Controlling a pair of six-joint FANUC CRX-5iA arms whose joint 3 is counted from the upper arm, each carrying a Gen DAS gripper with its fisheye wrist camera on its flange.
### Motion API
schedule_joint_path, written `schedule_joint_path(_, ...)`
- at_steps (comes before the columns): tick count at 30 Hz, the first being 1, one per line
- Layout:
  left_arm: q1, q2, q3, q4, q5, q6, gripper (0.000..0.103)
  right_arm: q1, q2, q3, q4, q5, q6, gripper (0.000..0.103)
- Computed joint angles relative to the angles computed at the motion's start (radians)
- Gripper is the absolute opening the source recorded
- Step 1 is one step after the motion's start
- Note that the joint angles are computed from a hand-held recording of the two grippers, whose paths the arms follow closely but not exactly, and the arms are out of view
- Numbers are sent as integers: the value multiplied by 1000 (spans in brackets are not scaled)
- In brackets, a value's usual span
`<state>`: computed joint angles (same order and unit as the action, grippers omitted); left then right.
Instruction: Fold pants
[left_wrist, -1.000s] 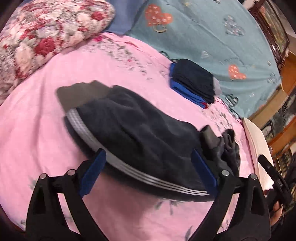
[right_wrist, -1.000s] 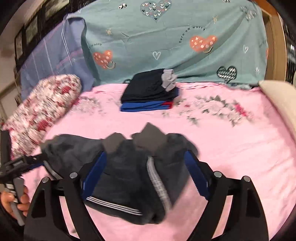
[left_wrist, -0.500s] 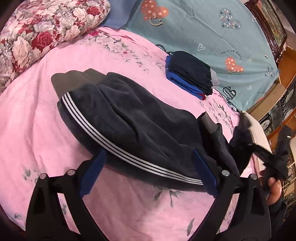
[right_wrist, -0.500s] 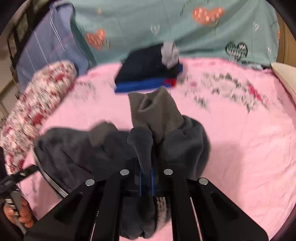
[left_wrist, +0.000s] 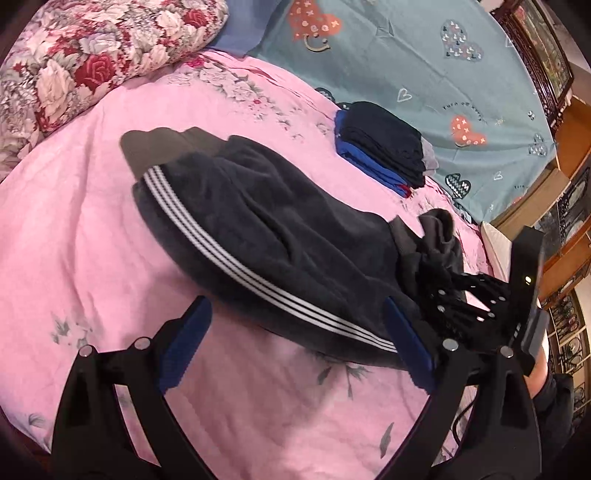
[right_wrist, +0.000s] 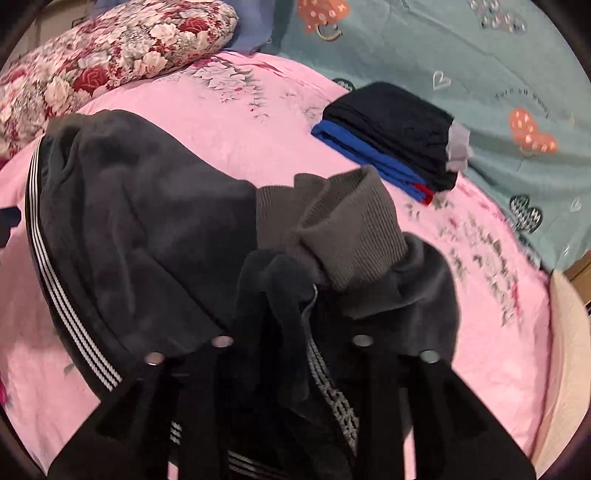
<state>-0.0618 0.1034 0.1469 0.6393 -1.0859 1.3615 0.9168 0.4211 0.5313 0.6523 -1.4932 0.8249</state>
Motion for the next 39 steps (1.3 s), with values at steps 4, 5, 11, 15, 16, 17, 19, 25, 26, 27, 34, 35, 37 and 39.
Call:
schedule_joint_path(4, 1, 9, -2, 25, -15, -7, 95, -3, 17, 23, -10, -40, 41, 47)
schedule_joint_path(5, -2, 7, -5, 25, -14, -16, 95, -4, 24, 31, -20, -49, 53, 48)
schedule_joint_path(11, 4, 2, -14, 29, -10, -26, 95, -34, 49, 75, -80, -64, 71, 39)
schedule_joint_path(15, 10, 0, -21, 35, -10, -23, 95, -66, -38, 1, -136, 39, -66, 21)
schedule_joint_path(16, 11, -1, -25, 38, -8, -28, 95, -70, -72, -36, -141, 86, -105, 20)
schedule_joint_path(17, 12, -2, -28, 40, -8, -31, 95, -73, -114, -81, -147, 146, -141, 19)
schedule_joint_path(19, 13, 0, -29, 41, -10, -33, 95, -74, -175, -145, -159, 233, -179, 19)
schedule_joint_path(25, 22, 1, -34, 46, -4, -30, 95, -42, -272, -226, -151, 371, -201, 12)
schedule_joint_path(26, 22, -1, -36, 45, -2, -26, 95, -37, -260, -202, -163, 366, -167, 12)
schedule_joint_path(27, 24, -1, -37, 42, -1, -21, 95, -33, -245, -180, -174, 356, -145, 12)
schedule_joint_path(34, 29, -11, -48, 33, -10, -25, 95, -24, -58, -15, -123, 136, -98, 58)
schedule_joint_path(35, 31, -15, -51, 31, -6, -27, 95, -10, -54, -22, -101, 139, -74, 67)
schedule_joint_path(37, 34, -13, -52, 29, -3, -14, 95, 10, -21, -2, -51, 99, -16, 74)
schedule_joint_path(39, 36, -4, -49, 36, -12, -4, 95, 8, 23, 37, -28, 38, 22, 74)
